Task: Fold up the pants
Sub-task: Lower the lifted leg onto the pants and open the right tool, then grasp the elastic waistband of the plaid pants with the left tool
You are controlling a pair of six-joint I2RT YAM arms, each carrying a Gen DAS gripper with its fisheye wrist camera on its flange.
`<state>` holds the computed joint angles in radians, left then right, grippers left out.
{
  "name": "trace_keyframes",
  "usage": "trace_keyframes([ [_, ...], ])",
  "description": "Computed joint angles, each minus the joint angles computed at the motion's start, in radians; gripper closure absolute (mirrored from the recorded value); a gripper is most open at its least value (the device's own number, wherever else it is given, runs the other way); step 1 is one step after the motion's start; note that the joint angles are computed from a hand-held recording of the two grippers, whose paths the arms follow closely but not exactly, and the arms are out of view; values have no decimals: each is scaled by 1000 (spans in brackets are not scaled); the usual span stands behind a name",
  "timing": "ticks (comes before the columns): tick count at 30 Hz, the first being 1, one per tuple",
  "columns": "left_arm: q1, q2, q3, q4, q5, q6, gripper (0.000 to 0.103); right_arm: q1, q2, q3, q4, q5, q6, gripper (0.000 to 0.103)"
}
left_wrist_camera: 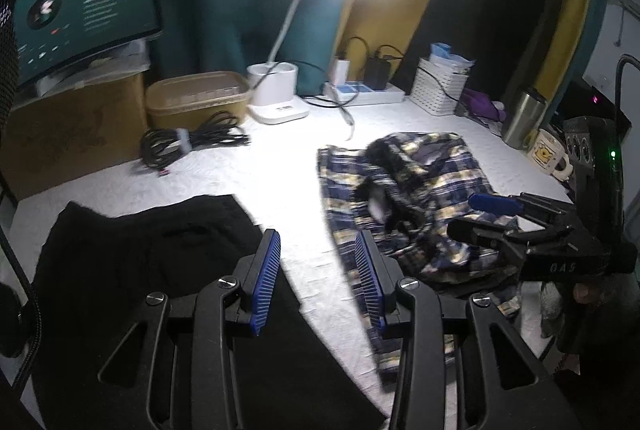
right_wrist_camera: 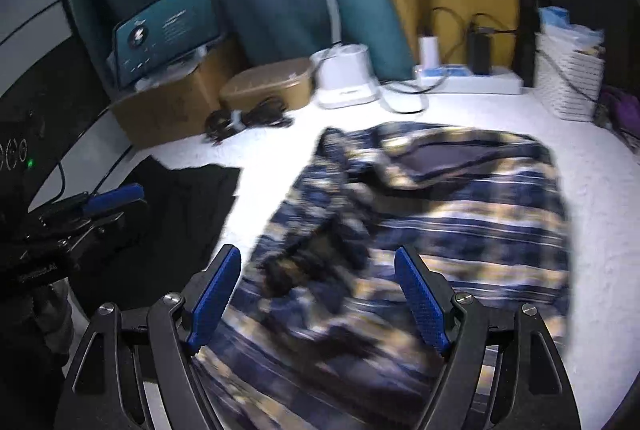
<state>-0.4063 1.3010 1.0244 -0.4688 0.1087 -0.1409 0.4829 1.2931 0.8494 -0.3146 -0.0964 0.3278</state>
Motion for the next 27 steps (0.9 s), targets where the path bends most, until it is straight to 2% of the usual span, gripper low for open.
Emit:
trace_keyframes([
  [6, -121, 104, 79, 17, -28, -17, 64, -189, -112, -105, -27, -15, -38, 22],
  [13, -229, 276, 193, 23, -50, -19, 64, -423, -131, -190, -28, -119, -133, 22],
  [20, -274, 382, 239, 43, -139, 0, 65, -484, -95, -235, 18, -149, -214, 22],
  [21, -271, 389, 241, 47, -147, -6, 66, -481, -95, -238, 22, -144, -222, 22],
  [22, -266, 390, 239, 50, -150, -12, 76, -474, -99, -245, 27, -133, -232, 22],
  [23, -256, 391, 239, 46, -151, -18, 80, -464, -103, -249, 32, -121, -238, 22],
  [25, -229, 392, 236, 38, -142, -26, 85, -448, -118, -260, 34, -108, -253, 22],
  [27, -215, 384, 223, 38, -144, -24, 86, -442, -139, -270, 29, -113, -265, 22],
])
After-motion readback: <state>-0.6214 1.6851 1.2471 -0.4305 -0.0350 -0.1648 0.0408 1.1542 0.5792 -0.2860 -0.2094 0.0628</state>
